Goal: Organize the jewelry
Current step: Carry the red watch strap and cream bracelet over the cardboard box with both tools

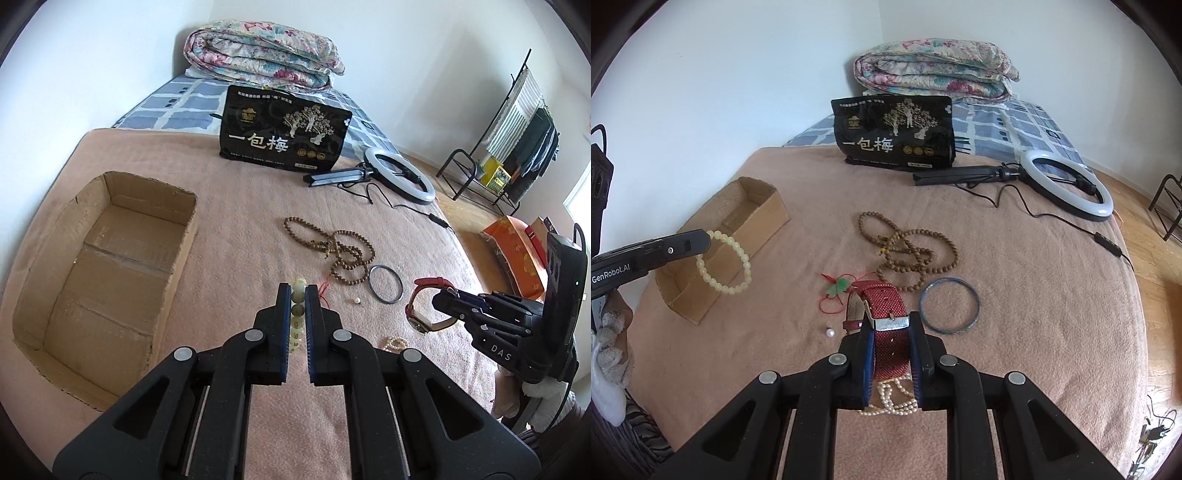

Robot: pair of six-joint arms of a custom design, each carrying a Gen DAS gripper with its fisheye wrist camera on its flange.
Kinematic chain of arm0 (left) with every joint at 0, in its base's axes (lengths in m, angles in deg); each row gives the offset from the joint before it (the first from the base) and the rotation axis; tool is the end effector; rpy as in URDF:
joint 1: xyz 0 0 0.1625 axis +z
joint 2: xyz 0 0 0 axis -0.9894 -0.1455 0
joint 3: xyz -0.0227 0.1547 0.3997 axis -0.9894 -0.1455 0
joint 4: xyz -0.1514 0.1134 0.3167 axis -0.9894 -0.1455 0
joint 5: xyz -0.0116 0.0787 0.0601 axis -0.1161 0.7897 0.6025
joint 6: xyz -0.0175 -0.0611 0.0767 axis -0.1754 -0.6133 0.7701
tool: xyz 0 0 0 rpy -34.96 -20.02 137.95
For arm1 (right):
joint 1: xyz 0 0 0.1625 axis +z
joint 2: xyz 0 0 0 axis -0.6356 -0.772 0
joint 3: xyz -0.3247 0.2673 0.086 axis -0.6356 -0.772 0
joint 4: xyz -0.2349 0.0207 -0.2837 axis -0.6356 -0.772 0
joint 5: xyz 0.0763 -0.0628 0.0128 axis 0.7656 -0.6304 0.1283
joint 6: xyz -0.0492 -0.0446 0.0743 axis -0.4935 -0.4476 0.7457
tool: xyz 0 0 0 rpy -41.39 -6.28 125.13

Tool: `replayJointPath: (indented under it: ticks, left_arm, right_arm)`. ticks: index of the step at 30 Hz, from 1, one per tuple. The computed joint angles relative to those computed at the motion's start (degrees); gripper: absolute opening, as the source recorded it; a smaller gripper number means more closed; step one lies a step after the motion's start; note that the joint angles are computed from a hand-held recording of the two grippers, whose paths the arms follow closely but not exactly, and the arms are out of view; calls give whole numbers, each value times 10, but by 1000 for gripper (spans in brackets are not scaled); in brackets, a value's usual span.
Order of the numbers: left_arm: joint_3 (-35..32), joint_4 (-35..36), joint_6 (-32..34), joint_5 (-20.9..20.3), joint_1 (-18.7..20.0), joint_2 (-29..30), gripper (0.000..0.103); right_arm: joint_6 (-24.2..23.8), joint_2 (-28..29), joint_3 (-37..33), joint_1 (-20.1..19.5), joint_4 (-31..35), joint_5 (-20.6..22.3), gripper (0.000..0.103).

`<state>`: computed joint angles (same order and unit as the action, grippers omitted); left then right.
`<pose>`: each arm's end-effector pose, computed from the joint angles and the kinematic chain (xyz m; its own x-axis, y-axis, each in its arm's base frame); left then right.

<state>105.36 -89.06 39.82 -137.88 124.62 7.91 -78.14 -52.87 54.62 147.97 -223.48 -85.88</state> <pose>-0.2915 -0.5155 0.2240 -0.8133 0.4353 -0.3861 0.5584 0.7704 -0.3077 0.2166 -0.4477 0.2579 -0.7518 0.0302 0.6587 -0.3801 0.7965 -0.4702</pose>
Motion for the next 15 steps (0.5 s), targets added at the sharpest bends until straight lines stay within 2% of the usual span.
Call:
replayJointPath:
  ticks: [15]
  left_arm:
    - [4, 0, 11, 56, 38, -62, 5]
  right_arm:
    - [-32, 108, -118, 47, 22, 28, 15]
